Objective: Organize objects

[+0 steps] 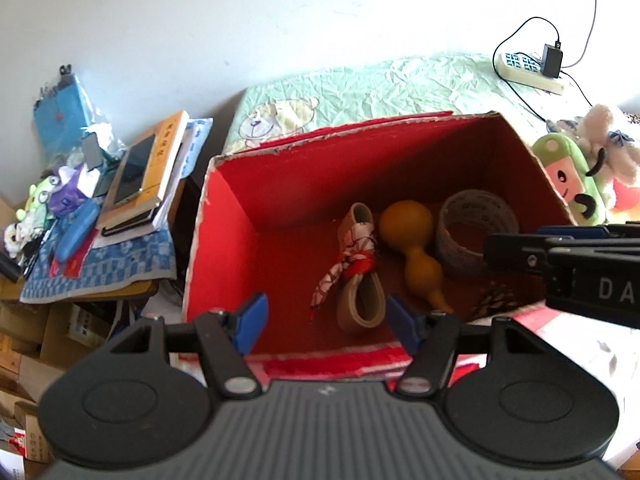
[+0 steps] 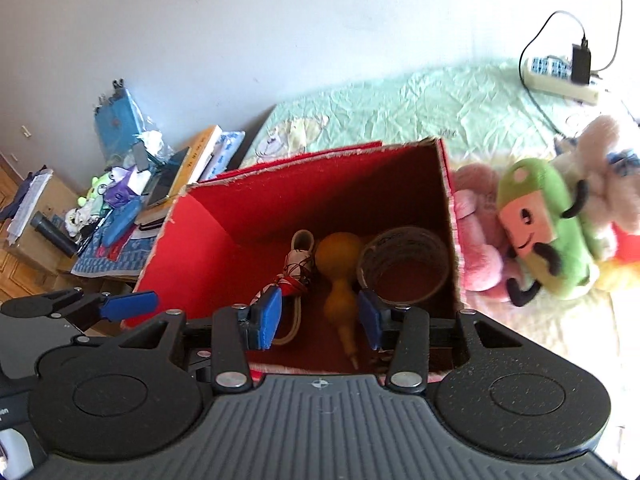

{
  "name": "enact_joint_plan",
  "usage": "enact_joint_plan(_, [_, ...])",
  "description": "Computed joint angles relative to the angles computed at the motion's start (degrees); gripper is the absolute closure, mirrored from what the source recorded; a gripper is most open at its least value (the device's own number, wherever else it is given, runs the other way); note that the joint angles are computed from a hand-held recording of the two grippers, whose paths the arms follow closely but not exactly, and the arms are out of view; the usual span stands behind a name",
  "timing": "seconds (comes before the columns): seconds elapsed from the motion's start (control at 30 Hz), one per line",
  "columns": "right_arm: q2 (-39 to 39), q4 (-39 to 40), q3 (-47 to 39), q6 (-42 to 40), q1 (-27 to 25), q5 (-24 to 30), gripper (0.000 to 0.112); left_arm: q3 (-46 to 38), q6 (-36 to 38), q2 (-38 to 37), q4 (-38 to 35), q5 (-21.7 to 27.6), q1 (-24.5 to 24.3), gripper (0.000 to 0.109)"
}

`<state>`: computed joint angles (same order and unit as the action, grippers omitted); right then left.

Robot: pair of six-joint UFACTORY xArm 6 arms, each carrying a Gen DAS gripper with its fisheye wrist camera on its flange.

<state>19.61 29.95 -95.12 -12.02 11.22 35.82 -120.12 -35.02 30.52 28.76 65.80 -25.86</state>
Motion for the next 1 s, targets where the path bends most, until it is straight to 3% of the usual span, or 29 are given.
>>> enact_joint_plan(0.5, [-10.3,15.0,14.3,-15.8,-1.9,-1.9,0.066,5.1,-10.0,-3.6,3.7,6.5,-6.0,0.039])
enact_joint_plan(1.0, [-12.6,14.0,20.1,-15.9,-3.0,2.7,0.062,9.2,-11.5,-3.0,-0.6,8.3,-7.4,0.039])
